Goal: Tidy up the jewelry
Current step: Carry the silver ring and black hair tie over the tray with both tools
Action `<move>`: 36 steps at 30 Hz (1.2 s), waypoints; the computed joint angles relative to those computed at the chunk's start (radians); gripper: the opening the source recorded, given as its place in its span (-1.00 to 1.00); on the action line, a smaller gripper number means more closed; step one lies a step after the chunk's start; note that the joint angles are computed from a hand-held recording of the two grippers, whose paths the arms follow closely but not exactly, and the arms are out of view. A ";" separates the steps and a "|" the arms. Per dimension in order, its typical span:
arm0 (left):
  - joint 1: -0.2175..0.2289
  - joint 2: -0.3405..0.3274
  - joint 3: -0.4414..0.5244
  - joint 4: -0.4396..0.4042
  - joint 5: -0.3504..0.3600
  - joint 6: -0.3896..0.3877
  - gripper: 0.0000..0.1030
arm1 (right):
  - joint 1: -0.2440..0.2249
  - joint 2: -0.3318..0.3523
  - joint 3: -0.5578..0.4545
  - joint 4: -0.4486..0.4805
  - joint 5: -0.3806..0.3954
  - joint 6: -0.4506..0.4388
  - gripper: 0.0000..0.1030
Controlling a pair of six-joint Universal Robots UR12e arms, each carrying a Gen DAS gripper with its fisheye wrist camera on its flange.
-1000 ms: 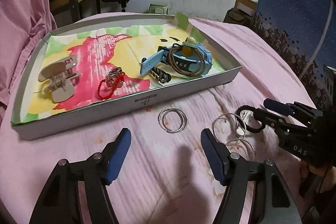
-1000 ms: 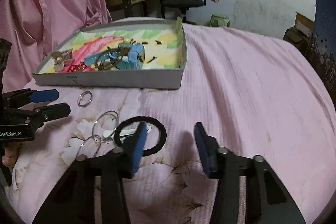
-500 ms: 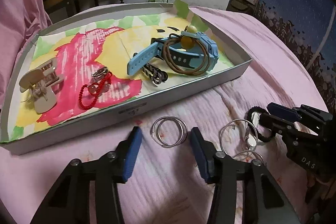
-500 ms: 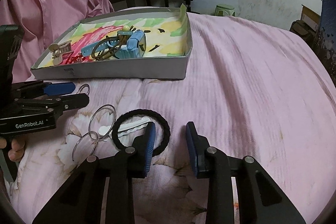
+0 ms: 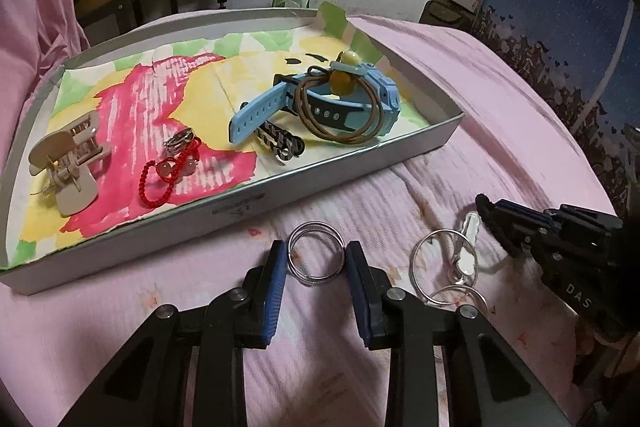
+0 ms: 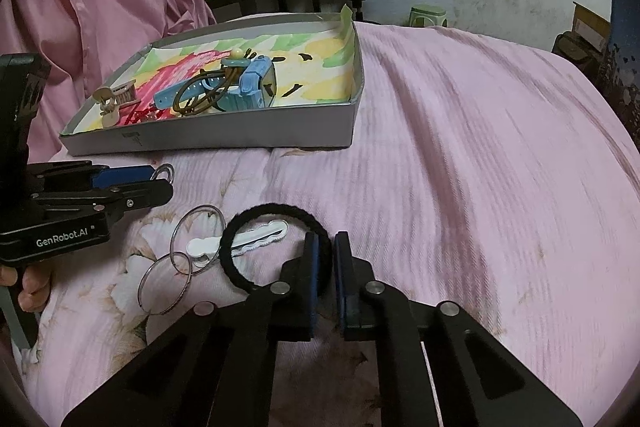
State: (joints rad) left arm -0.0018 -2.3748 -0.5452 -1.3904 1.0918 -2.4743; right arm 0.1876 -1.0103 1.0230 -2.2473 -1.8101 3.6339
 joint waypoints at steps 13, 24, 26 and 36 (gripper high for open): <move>0.031 0.088 -0.161 0.188 -0.138 -0.014 -0.45 | 0.018 -0.026 0.050 -0.136 -0.080 -0.032 -0.90; 0.041 0.081 -0.151 0.297 -0.185 -0.100 -0.45 | 0.023 -0.031 0.052 -0.238 -0.130 -0.071 -0.90; 0.040 0.064 -0.123 0.313 -0.181 -0.134 -0.45 | 0.020 -0.024 0.036 -0.240 -0.133 -0.079 -0.90; 0.036 -0.037 0.051 0.313 -0.125 -0.241 -0.45 | 0.009 0.068 -0.133 -0.200 -0.119 -0.145 -0.90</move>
